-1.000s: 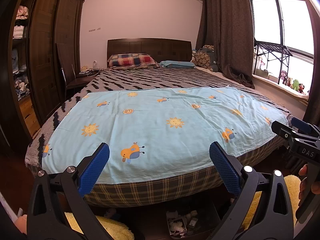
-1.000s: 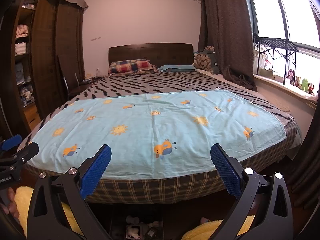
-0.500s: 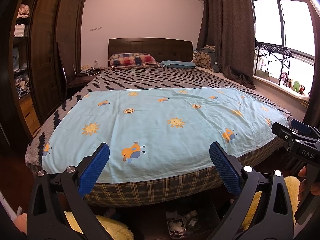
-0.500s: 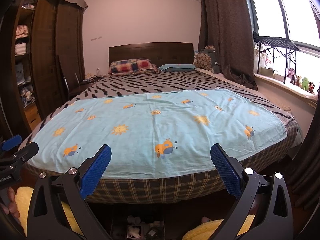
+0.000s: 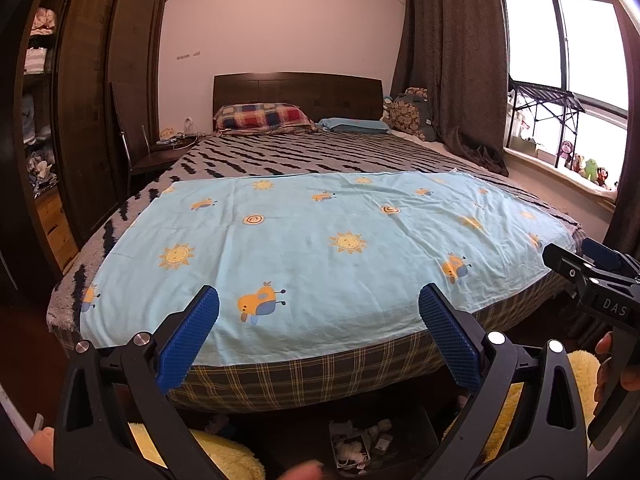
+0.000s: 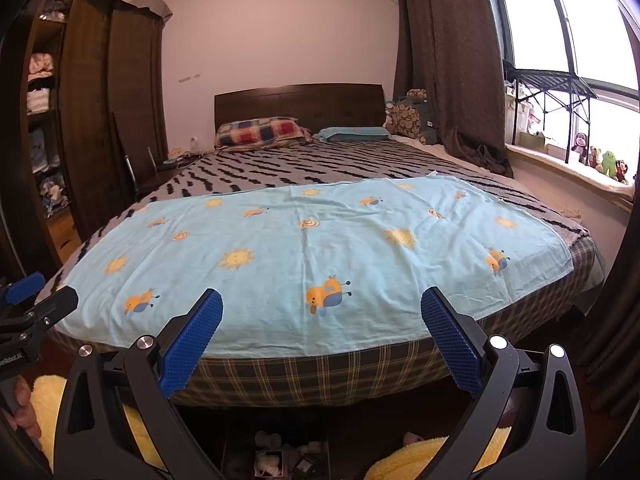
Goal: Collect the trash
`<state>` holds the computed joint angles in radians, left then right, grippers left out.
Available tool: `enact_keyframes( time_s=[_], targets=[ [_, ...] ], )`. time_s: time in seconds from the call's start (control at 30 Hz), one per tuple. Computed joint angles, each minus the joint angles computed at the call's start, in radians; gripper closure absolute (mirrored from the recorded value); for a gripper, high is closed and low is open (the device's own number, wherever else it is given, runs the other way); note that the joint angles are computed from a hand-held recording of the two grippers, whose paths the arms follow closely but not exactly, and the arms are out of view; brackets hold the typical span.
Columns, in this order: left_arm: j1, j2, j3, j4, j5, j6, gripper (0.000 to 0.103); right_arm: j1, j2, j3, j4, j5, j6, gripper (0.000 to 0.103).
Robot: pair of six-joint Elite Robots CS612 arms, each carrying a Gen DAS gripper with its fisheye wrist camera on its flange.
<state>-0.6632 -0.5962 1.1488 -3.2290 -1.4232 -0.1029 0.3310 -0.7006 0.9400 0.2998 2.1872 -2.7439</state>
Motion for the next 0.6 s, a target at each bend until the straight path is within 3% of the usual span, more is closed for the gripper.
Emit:
enact_keyframes(
  time_s=[0.3, 0.6],
  targets=[
    [0.002, 0.004, -0.004, -0.003, -0.011, -0.005, 0.008, -0.004, 0.002, -0.003, 0.008, -0.004, 0.007, 0.003],
    [0.002, 0.028, -0.061, 0.043, 0.027, -0.008, 0.008, -0.013, 0.013, -0.026, 0.027, -0.005, 0.004, 0.003]
  ],
)
